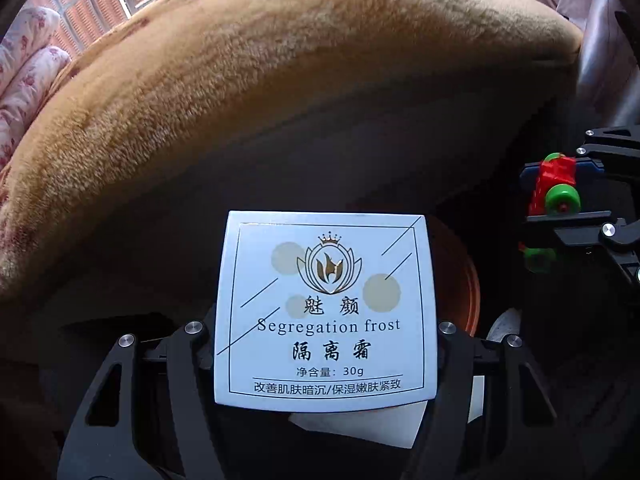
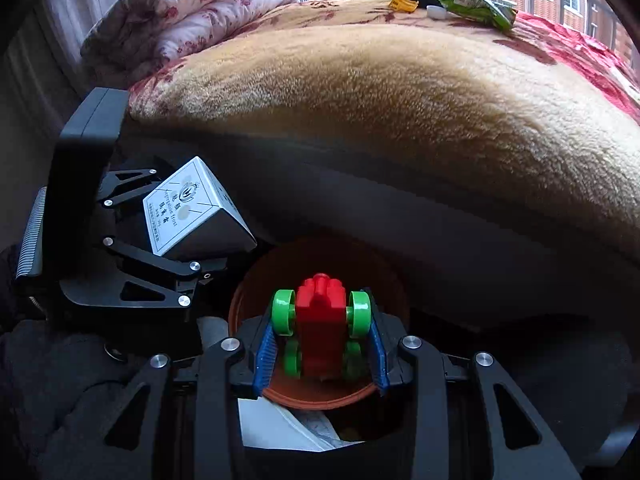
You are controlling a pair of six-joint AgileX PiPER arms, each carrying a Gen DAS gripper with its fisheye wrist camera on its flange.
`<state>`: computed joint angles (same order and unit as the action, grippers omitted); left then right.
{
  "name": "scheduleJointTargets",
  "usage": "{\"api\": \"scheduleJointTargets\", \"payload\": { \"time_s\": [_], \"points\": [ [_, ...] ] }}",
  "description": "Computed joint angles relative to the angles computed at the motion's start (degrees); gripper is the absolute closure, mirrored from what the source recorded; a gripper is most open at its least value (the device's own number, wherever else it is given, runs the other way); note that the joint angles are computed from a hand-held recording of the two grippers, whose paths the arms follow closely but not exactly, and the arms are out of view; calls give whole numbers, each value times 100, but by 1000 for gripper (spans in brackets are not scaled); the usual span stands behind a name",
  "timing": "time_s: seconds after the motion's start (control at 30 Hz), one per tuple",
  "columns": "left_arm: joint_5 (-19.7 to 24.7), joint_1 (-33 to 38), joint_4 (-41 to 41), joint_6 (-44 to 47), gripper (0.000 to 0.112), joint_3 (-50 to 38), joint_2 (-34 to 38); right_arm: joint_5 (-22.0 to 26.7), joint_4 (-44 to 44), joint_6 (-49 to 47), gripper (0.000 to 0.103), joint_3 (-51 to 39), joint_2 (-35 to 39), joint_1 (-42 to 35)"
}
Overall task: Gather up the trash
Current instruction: 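Carry both items down to the orange bucket and open both tools, then raise both tools back over the bed toward the green wrapper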
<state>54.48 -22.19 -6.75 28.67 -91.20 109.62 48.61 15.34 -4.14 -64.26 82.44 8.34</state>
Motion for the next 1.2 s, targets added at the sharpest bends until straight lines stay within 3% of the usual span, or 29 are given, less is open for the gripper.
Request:
{"api": "scheduleJointTargets", "payload": {
  "time_s": [0.27,0.3,0.37,0.5,0.73,0.9,1.07,1.2],
  "points": [
    [281,-73,228,-158,49,-192,430,174,48,-152,64,-109,418,-59],
    [390,-89,313,-237,48,-286,526,173,98,-209,52,-114,486,-72],
    [709,-103,435,-383,40,-586,794,77,-33,-101,39,-121,565,-25],
    [1117,-13,372,-449,40,-984,1115,83,-82,-112,39,-192,641,-49],
    [1118,88,199,-294,37,-922,962,154,-96,-119,39,-160,447,-209],
    [1014,280,-222,215,37,-709,448,342,-78,-377,39,-241,84,-354],
    [1187,532,-733,628,33,-1428,318,437,1,-698,38,-788,-104,-644],
    [1338,623,-988,550,31,-2301,486,417,100,-850,35,-1537,168,-959]
  ]
}}
